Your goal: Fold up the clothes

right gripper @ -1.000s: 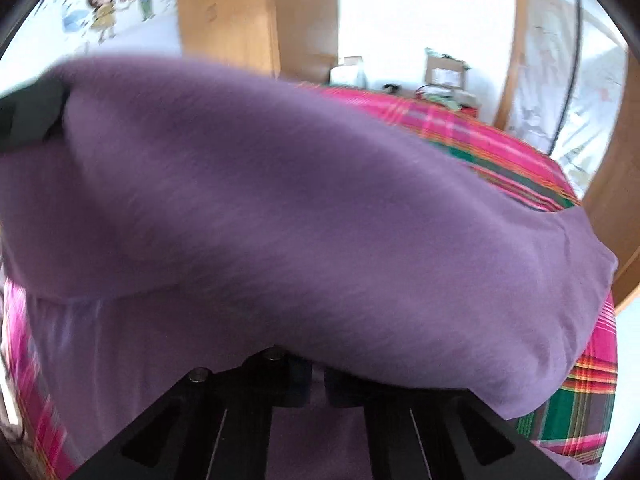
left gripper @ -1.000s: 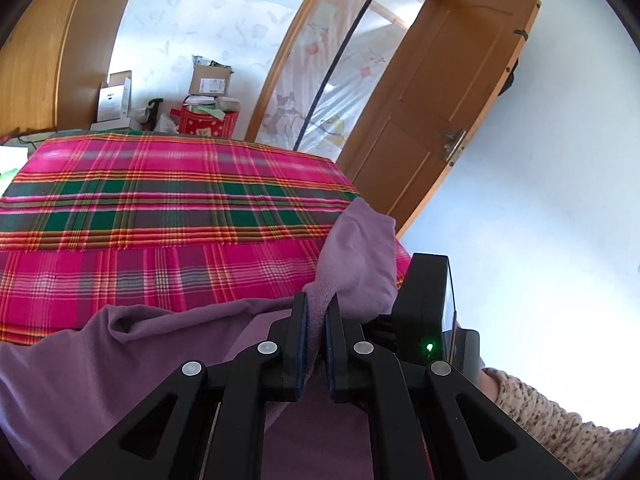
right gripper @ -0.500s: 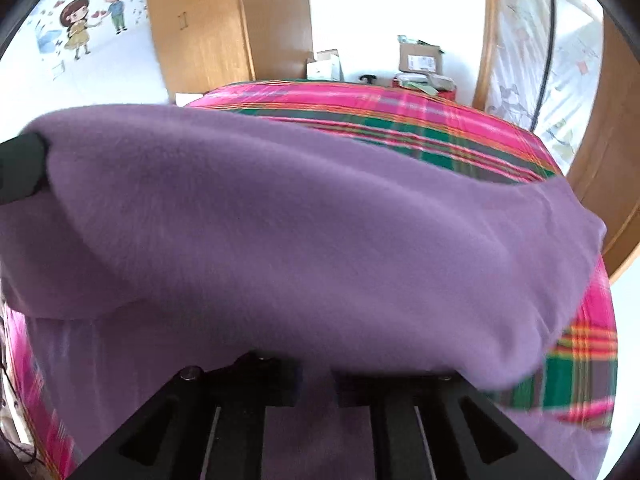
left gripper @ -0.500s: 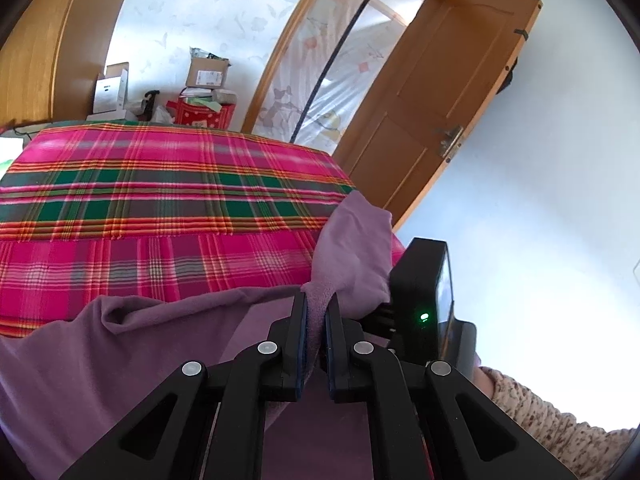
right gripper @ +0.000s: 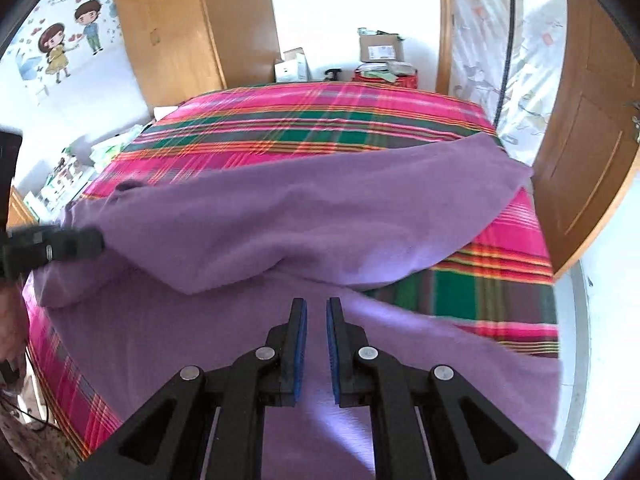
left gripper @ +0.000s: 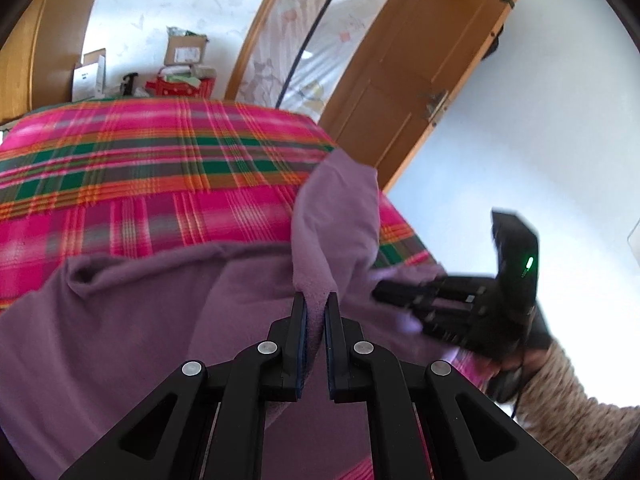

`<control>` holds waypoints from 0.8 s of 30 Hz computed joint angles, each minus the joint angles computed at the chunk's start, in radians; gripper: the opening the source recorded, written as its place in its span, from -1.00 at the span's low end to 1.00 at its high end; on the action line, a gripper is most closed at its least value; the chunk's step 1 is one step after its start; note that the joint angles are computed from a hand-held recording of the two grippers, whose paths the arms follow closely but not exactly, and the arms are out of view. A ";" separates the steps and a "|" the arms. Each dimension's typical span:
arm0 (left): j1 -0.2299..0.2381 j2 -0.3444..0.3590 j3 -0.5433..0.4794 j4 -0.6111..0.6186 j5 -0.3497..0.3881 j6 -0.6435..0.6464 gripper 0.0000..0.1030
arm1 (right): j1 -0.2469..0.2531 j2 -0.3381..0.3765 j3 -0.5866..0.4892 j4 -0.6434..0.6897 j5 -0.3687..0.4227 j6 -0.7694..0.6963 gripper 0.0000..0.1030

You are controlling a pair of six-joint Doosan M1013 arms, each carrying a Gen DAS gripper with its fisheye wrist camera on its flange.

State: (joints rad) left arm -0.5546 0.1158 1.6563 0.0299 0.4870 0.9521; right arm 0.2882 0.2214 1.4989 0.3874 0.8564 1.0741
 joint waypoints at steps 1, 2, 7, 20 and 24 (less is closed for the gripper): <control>-0.001 0.001 0.003 -0.015 0.000 0.012 -0.85 | -0.002 0.006 -0.010 0.000 -0.002 0.018 -0.81; -0.002 0.003 0.005 -0.027 0.001 0.020 -0.85 | -0.006 0.013 -0.021 0.006 -0.001 0.035 -0.81; -0.007 0.015 0.006 -0.069 0.020 0.054 -0.85 | -0.008 0.053 -0.069 0.033 -0.005 0.106 -0.80; 0.003 0.039 0.026 -0.242 0.041 0.193 -0.85 | 0.020 0.195 -0.250 0.016 0.046 0.267 -0.34; 0.008 0.046 0.026 -0.277 0.046 0.231 -0.85 | 0.026 0.224 -0.286 -0.005 0.045 0.318 -0.31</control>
